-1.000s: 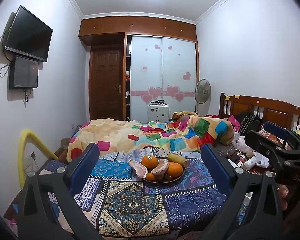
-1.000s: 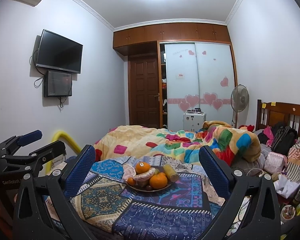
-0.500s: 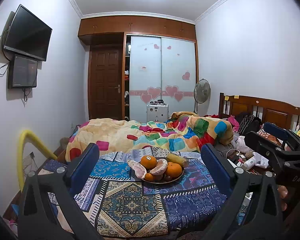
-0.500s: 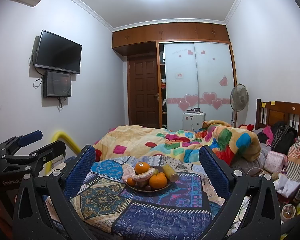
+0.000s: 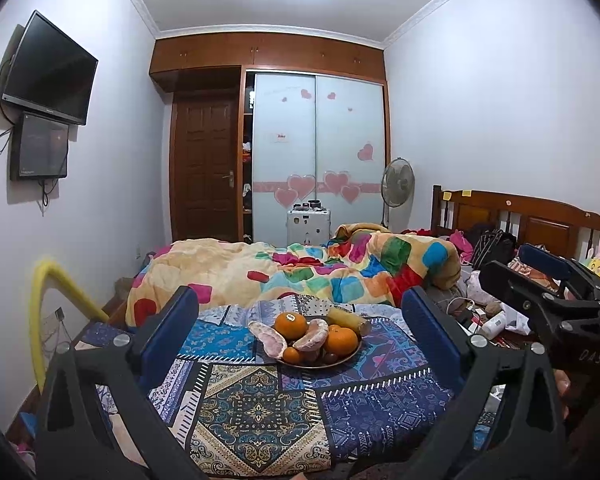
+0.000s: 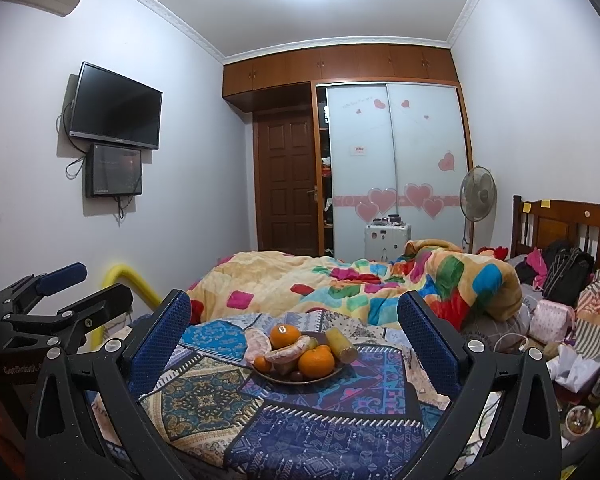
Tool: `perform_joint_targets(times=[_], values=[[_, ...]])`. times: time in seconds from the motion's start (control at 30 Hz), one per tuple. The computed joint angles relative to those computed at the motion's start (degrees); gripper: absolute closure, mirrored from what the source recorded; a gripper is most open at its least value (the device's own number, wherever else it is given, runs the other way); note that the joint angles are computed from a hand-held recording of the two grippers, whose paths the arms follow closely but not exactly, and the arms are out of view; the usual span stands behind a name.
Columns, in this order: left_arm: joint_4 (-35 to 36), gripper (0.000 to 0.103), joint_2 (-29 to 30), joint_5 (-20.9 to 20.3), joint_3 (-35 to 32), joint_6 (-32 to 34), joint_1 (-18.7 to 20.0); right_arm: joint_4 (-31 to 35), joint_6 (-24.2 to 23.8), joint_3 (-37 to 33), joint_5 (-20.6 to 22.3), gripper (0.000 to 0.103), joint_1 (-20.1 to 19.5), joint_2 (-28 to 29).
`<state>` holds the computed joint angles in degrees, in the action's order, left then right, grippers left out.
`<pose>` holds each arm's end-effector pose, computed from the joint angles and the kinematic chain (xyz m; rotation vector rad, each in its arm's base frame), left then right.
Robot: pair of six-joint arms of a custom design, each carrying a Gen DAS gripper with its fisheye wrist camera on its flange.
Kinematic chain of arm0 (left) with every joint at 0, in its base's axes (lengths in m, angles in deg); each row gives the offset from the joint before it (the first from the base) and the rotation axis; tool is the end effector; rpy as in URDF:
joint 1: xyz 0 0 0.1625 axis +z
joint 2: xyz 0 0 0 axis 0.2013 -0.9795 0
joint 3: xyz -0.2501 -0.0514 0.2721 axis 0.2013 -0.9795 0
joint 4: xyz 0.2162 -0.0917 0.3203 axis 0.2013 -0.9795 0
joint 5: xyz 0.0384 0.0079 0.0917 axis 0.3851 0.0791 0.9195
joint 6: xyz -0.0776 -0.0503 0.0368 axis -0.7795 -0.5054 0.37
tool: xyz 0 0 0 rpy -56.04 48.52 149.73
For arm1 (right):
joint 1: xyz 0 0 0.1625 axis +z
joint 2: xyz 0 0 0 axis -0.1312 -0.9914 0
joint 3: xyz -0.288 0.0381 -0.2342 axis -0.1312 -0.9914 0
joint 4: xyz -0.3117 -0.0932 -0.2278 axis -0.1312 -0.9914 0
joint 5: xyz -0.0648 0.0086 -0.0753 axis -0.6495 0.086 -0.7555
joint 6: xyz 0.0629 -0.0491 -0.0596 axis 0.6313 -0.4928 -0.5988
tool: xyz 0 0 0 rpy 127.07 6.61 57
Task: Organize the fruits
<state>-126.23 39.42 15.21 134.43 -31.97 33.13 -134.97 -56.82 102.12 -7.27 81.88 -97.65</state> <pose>-0.3717 -0.6365 -0.0302 1.0188 2.0733 -1.5389 -0.0009 -0.6028 0.3157 0.7839 -1.9204 1.6770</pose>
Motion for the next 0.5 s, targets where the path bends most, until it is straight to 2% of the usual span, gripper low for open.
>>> perform_joint_targets(times=[0.5], values=[[0.16,0.0,-0.39,0.05,0.69,-0.7,-0.19,-1.16,0.6,0.01,0.0,0.0,0.3,0.24]])
